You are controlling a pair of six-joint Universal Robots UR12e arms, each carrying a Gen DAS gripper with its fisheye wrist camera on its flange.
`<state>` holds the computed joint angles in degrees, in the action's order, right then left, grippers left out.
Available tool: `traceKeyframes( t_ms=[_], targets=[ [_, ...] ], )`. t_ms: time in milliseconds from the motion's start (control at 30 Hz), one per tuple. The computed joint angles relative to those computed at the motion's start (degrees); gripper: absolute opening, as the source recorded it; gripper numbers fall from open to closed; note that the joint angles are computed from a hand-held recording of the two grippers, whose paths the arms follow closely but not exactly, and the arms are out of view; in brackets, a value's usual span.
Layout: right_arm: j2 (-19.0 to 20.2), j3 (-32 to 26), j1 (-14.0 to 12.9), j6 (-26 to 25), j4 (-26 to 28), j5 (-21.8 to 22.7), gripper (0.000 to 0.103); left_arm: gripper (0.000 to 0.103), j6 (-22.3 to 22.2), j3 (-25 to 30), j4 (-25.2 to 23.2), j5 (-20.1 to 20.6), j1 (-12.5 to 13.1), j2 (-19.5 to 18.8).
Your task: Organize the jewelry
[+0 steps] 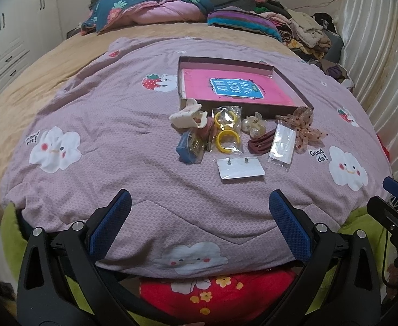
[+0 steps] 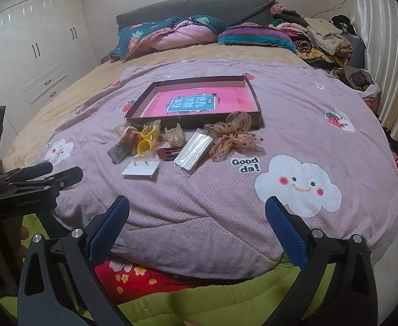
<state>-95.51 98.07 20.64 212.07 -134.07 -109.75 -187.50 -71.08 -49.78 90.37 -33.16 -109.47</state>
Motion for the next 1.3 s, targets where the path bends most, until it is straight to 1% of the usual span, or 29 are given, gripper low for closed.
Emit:
traceKeyframes(
  t_ms=[233, 300, 467, 633, 733, 833, 900, 967, 1067, 1133, 1233, 1300],
  targets=[
    [0.2, -0.3, -1.5, -2.3, -1.6, 0.5, 0.099, 0.095, -2.5, 0.7, -0.6, 1.3, 1.1, -0.4],
    [0.2, -0.4, -2.4, -2.8, -2.4, 1.2, 0.099, 0.095, -3.3, 1.0, -0.9, 1.8, 1.5, -0.6],
    [0.7, -0.8, -4.3, -4.2, -3.3, 1.2, 0.099, 0.095, -4.5, 2.4, -1.7, 3.3, 2.3, -1.4],
    [1.4, -1.9, -6.8, -5.3, -2.3, 3.2, 0.099, 0.095, -4.9, 5.3, -3.7, 4.1, 3.1, -3.2],
    [1.9, -2.4, -8.1, -6.4, -2.2, 3.7, 0.099, 0.095, -4.7, 7.3, -5.1, 3.3, 3.5, -4.6],
    [2.3, -2.6, -9.1, -7.1, -1.8, 3.8, 0.099, 0.095, -3.3, 9.3, -6.1, 0.0, 4.0, -6.1],
    [2.7, -2.7, -9.7, -7.3, -1.6, 3.9, 0.099, 0.095, -0.9, 10.8, -6.7, -2.1, 4.1, -7.3],
    [2.8, -2.6, -10.5, -6.9, -1.2, 4.6, 0.099, 0.095, 0.5, 12.3, -8.0, -2.3, 3.7, -8.5],
    [3.0, -2.4, -11.6, -5.7, -0.8, 6.0, 0.099, 0.095, 2.2, 14.8, -10.7, -5.0, 3.6, -10.3],
    [3.1, -2.1, -12.2, -5.2, -0.7, 6.9, 0.099, 0.095, 3.2, 16.6, -12.4, -5.0, 3.3, -11.6],
    [3.6, -2.1, -12.7, -4.7, -0.2, 7.7, 0.099, 0.095, 4.0, 18.5, -13.9, -6.7, 3.2, -13.2],
    [3.9, -2.0, -13.0, -4.7, -0.1, 8.5, 0.099, 0.095, 3.6, 19.4, -14.3, -7.7, 3.2, -13.9]
  ],
)
